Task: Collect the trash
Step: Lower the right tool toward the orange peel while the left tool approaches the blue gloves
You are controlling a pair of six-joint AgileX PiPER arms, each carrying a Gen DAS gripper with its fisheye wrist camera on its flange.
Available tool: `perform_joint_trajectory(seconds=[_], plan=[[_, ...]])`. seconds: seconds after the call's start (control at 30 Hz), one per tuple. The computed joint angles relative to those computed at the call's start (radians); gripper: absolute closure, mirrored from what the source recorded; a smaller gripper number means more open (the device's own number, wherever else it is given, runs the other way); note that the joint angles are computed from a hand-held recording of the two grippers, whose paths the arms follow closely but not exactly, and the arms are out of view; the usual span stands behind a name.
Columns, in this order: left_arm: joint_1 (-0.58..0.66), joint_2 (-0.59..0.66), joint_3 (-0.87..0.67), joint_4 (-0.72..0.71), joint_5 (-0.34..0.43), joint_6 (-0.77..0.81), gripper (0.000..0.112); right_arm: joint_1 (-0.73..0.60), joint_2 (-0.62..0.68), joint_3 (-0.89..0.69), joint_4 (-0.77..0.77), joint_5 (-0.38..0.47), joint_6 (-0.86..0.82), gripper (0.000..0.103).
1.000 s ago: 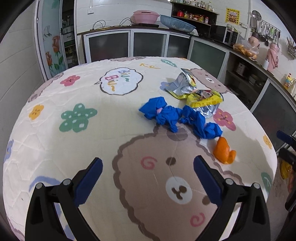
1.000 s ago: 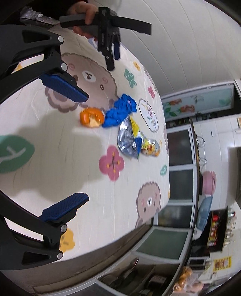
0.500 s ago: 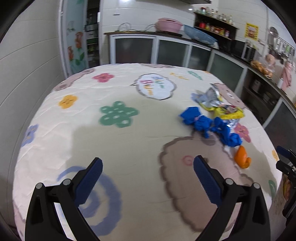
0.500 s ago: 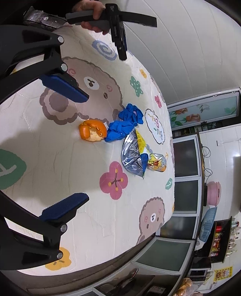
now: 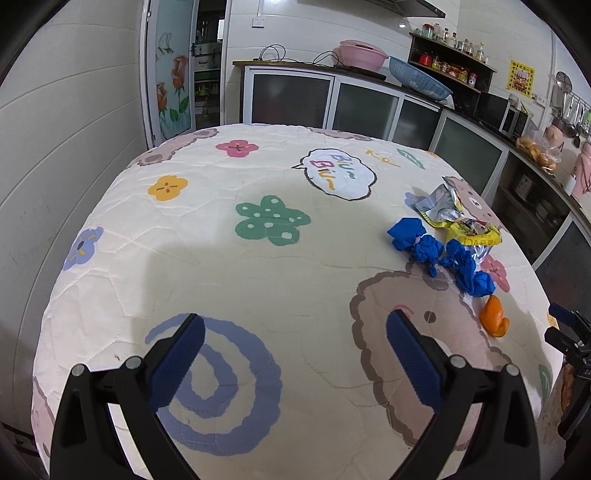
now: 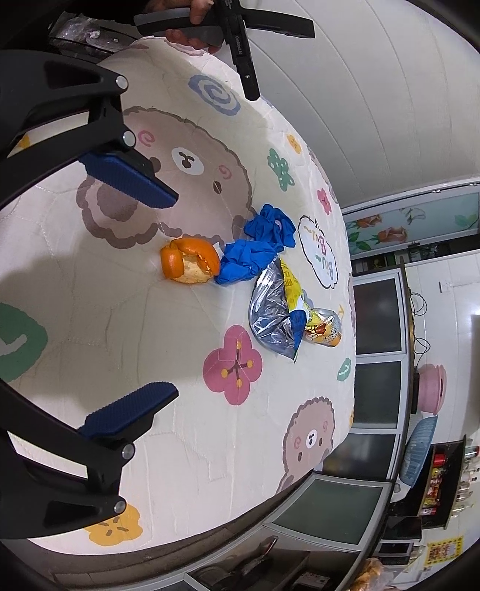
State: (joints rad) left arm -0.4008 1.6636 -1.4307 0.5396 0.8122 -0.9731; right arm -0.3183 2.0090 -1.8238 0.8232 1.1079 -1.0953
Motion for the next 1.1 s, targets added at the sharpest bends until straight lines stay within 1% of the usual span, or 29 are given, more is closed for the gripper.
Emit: perform_joint_trajectory(seconds=[0.2,0.33,0.4,0.57,0.77,1.1], plan=[[0.009,-0.026,0.03,-0.008,-0.018,-0.003,0.017,-0.008,-0.01,0.005,-0.005,0.003,0.001,0.012],[0.01,-0.047,0.057,-0.004,-0.001,-0.013,0.017,-0.017,-0.014,0.011,-0.015,-0.01,0.001,0.012],[0.014,-0.058,0.074,-0.002,0.012,-0.02,0.017,-0.024,-0.008,0.0,-0.017,0.003,0.012,0.012],[0.033,-0.102,0.132,0.012,0.029,-0.069,0.017,-0.031,-0.005,-0.005,-0.016,0.006,0.023,0.012],[0.051,-0.132,0.169,0.01,0.03,-0.089,0.017,-0.026,-0.015,0.009,-0.017,-0.005,0.018,0.012],[0.048,-0.134,0.173,-0.043,0.003,-0.047,0.017,-0.025,-0.029,0.028,-0.019,-0.023,0.012,0.012]])
